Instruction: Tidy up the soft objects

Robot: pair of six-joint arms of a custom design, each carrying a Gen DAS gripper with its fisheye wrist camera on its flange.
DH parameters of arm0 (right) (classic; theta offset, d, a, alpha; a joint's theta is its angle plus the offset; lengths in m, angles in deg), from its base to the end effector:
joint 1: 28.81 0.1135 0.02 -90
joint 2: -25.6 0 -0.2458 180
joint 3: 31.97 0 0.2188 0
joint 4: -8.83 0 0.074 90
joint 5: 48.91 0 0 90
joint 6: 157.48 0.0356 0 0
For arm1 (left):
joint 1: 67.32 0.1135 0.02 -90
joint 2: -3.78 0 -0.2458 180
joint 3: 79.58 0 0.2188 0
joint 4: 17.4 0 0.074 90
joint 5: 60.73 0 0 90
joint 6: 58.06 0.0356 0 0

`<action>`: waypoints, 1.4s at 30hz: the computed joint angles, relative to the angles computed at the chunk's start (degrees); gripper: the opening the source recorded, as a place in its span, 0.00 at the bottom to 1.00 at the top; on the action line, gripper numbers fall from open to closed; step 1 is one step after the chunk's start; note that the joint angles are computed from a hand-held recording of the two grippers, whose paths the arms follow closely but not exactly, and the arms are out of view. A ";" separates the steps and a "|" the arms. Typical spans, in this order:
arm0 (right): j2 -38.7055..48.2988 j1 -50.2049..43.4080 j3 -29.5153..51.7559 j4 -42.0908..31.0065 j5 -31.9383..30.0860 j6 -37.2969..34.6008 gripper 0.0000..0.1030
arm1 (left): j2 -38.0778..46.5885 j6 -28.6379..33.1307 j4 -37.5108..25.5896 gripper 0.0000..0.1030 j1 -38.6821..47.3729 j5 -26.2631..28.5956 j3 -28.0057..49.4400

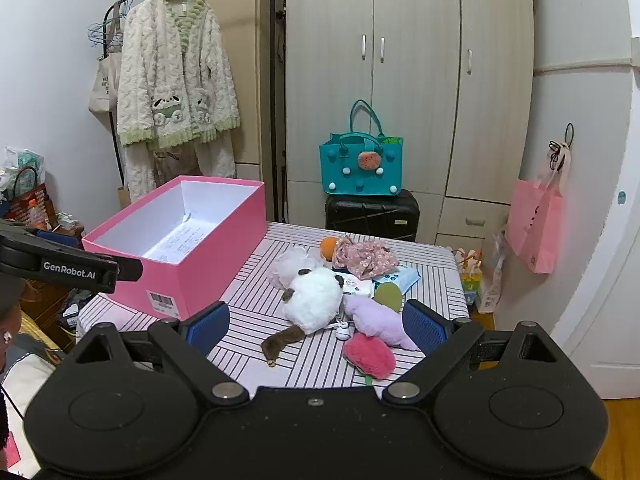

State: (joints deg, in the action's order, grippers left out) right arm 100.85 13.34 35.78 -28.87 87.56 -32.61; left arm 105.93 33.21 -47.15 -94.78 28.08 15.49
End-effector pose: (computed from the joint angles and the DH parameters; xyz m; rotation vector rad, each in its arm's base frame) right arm 0.1980 0.1444 0.2527 0.2323 2.0725 -0.1629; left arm 0.3345 -0.1730 0.2611 0.5403 2.1564 -0.2296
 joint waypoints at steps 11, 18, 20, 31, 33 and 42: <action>-0.51 -0.16 -0.04 -0.65 -0.80 -0.46 0.93 | -3.03 0.81 -1.43 0.98 0.73 2.12 -2.67; -1.34 0.00 -1.49 0.98 -0.44 -0.16 0.93 | -3.56 0.83 -0.91 0.98 0.80 2.39 -3.90; -1.71 0.27 -2.03 1.52 0.11 -0.13 0.93 | -3.87 0.64 -0.39 0.99 0.93 2.49 -4.51; -0.96 -0.24 -3.74 5.30 -0.04 -0.28 0.93 | -6.67 0.56 5.21 1.00 0.59 3.15 -8.90; -0.38 -0.16 -3.48 5.11 0.37 0.08 0.93 | -6.30 0.34 4.81 1.00 0.53 2.83 -8.49; -1.21 -0.22 -4.38 5.68 1.10 -0.24 0.93 | -4.03 1.95 3.47 1.00 0.95 2.08 -6.37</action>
State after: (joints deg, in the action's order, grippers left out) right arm 99.64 13.12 31.41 -23.19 88.66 -32.85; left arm 101.90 35.16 -43.68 -93.84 30.15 9.12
